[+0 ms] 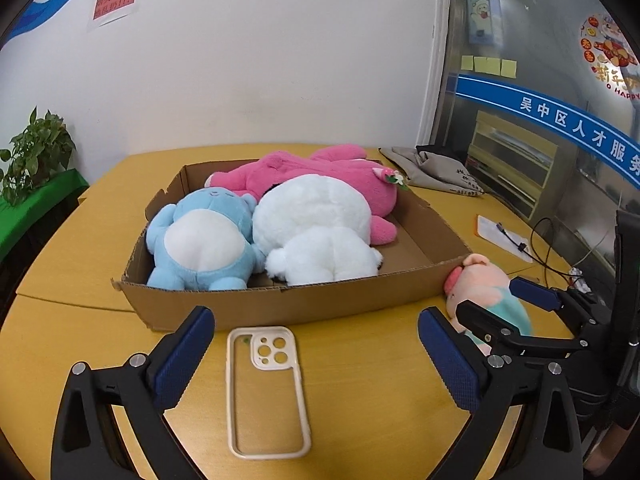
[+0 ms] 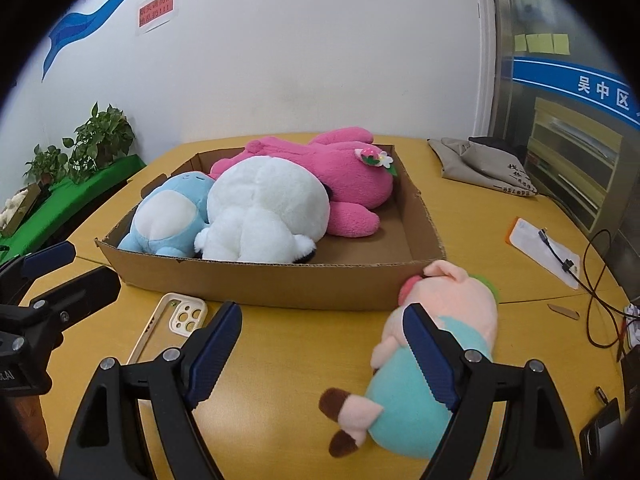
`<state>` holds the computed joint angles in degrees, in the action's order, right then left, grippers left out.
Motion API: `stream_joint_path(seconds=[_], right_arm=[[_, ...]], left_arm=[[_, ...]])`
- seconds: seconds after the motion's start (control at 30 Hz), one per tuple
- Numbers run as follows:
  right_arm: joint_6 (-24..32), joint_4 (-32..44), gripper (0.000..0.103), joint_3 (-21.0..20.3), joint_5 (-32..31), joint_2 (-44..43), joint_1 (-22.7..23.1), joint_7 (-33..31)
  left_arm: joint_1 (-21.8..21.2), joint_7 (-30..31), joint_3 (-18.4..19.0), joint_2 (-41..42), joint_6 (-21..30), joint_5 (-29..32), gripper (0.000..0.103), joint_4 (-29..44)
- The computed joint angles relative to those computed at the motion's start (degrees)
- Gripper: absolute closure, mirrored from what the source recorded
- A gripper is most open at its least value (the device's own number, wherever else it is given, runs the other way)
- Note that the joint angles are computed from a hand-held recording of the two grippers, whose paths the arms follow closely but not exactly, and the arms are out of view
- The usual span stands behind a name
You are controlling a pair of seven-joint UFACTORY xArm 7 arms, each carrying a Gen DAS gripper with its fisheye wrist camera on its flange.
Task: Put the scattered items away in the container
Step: 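Open both grippers and move the right gripper to the teal-and-pink pig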
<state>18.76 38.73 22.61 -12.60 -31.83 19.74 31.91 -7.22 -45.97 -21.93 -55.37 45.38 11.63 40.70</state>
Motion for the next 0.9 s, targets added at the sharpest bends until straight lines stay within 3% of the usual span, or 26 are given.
stream_joint_path(seconds=[0.43,0.9], right_arm=[[0.29,-3.06,0.02,-4.33,5.08,-2.06,3.8,-4.38],[-0.36,-5.77,0.02,-6.74,7.93,-2.76,2.85,-6.71]], left_arm=[[-1.39,-2.01,-0.23,0.78,-1.17,-1.51,0.0,-0.69],[-3.08,-1.91,0.21,5.71,-3.79,-1.64,0.0,-0.35]])
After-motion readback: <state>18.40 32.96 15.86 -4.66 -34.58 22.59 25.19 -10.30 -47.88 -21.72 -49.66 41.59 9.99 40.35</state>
